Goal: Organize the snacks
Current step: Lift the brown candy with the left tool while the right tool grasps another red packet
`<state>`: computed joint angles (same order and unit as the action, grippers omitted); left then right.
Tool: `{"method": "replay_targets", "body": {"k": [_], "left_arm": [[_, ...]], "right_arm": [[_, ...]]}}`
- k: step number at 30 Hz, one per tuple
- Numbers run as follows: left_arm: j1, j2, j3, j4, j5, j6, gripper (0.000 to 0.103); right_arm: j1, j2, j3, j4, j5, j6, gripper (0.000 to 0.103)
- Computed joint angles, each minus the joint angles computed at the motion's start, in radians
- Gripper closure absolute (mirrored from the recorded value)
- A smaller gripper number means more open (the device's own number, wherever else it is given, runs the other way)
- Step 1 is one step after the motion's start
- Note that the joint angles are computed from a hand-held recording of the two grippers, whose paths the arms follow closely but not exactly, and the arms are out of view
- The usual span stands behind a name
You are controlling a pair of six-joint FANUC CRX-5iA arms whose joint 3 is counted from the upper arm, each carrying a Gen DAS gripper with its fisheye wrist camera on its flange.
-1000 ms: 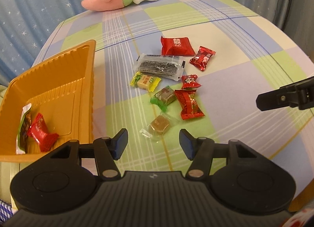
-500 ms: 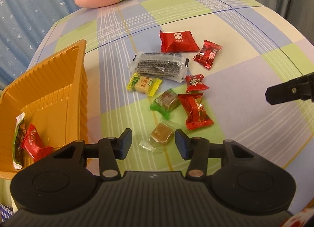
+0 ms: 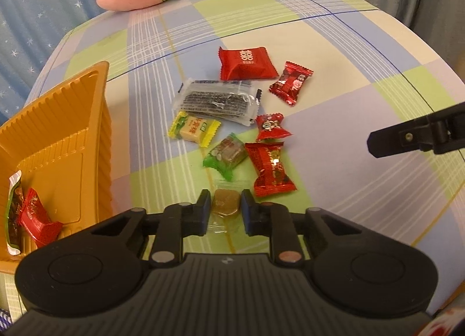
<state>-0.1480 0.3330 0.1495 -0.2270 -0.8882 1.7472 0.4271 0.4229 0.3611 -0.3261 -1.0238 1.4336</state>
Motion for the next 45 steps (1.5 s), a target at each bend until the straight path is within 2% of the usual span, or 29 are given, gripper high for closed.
{"method": "replay_targets", "body": {"k": [9,20,22,24,34,37,40,45], "left_arm": [[-0.001,-0.043,-0.039,0.013,0.011,0.026,0.084],[0.004,-0.152,-0.125,-0.027,0.002,0.120,0.084],[0.008,-0.174,-0.143,-0.041,-0.004,0.146,0.084],[0.011,-0.194,-0.158,-0.057,-0.012,0.176,0.084],[0.038,-0.290,-0.226,-0.114,-0.056,0.297,0.084],[0.053,-0.318,-0.247,-0.120,-0.064,0.313,0.084],[0.067,-0.343,-0.265,-0.122,-0.067,0.319,0.084],[0.094,-0.384,-0.294,-0.119,-0.068,0.310,0.084]], "right_arm": [[0.003,-0.015,-0.013,-0.017,0.019,0.025,0.031],[0.026,0.007,0.018,-0.113,0.036,0.156,0.031],[0.034,0.019,0.030,-0.122,0.039,0.178,0.035],[0.042,0.036,0.048,-0.127,0.030,0.189,0.044],[0.090,0.089,0.083,-0.091,0.052,0.146,0.060],[0.103,0.096,0.081,-0.066,0.058,0.122,0.066],[0.111,0.094,0.073,-0.048,0.065,0.111,0.078],[0.116,0.076,0.053,-0.042,0.069,0.100,0.082]]}}
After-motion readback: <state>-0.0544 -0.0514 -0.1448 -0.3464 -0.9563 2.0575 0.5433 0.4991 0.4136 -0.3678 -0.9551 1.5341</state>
